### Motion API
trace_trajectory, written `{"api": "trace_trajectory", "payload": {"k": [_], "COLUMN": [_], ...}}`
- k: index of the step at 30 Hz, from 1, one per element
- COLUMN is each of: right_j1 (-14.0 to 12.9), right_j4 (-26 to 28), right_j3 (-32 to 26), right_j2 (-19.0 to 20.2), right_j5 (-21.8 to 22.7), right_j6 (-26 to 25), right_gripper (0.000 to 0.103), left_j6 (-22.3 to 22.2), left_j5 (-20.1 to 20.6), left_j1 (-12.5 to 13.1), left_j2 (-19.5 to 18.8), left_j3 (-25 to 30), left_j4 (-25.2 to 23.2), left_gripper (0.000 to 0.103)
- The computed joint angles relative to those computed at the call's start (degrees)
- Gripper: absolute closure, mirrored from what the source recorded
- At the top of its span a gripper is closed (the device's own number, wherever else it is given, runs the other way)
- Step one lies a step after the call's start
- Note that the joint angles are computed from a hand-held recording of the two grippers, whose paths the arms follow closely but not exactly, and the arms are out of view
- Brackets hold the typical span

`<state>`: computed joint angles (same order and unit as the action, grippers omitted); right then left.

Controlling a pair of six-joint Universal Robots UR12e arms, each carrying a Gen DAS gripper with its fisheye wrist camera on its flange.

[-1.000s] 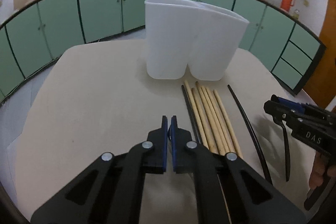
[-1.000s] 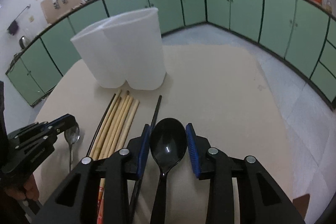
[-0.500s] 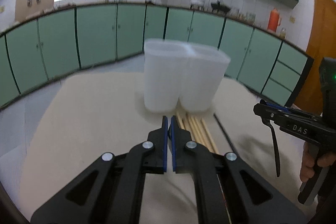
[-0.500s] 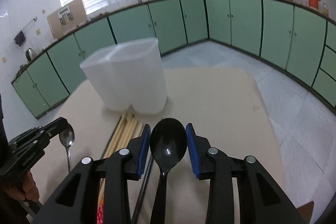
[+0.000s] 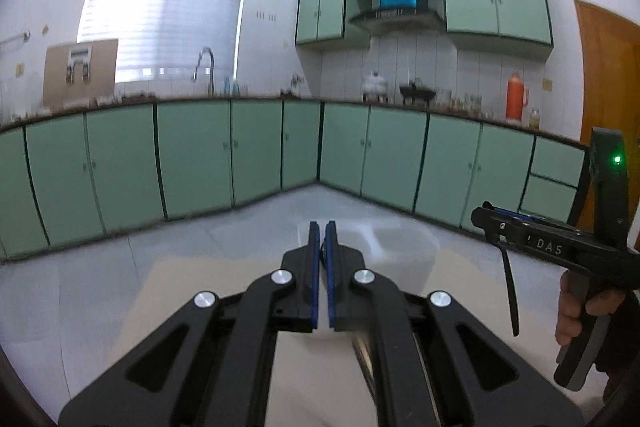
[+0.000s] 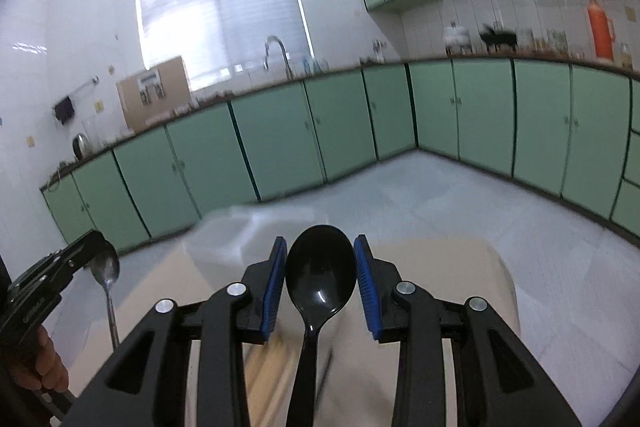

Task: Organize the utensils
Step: 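Lift both spoons and drop them into the white utensil holder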

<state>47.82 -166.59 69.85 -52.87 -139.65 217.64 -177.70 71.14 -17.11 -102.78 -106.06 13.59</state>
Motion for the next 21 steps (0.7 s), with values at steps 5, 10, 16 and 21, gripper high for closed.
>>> {"api": "trace_trajectory", "payload": {"k": [5,10,16,21], "right_j1": [-1.9,-3.8,-5.2,-5.3], "right_j4": [-6.8,-8.0,-6.3,-5.2], "right_j3": [-6.3,-11.2,-12.8,-10.9], "right_j2": [3.4,6.4,8.4,8.1], "right_j5": [-0.1,-0.2,0.8,2.3], "right_j6": [-9.2,-13.2,-12.0,-10.1], "right_gripper": [0.069,0.069,0.069,0.069], "left_j6": [-0.8,0.8,4.5,4.4], "left_j5": [2.0,5.9,10.6,10.8], "left_j1": [-1.4,-3.4,-5.2,-5.2], "left_j2": [-3.8,-8.4,-13.2,-14.6], "left_j3": [6.7,13.3,18.0,18.1], "left_j4": [3.6,6.7,7.0,5.3], "left_gripper": [0.101,0.101,0.101,0.101]}}
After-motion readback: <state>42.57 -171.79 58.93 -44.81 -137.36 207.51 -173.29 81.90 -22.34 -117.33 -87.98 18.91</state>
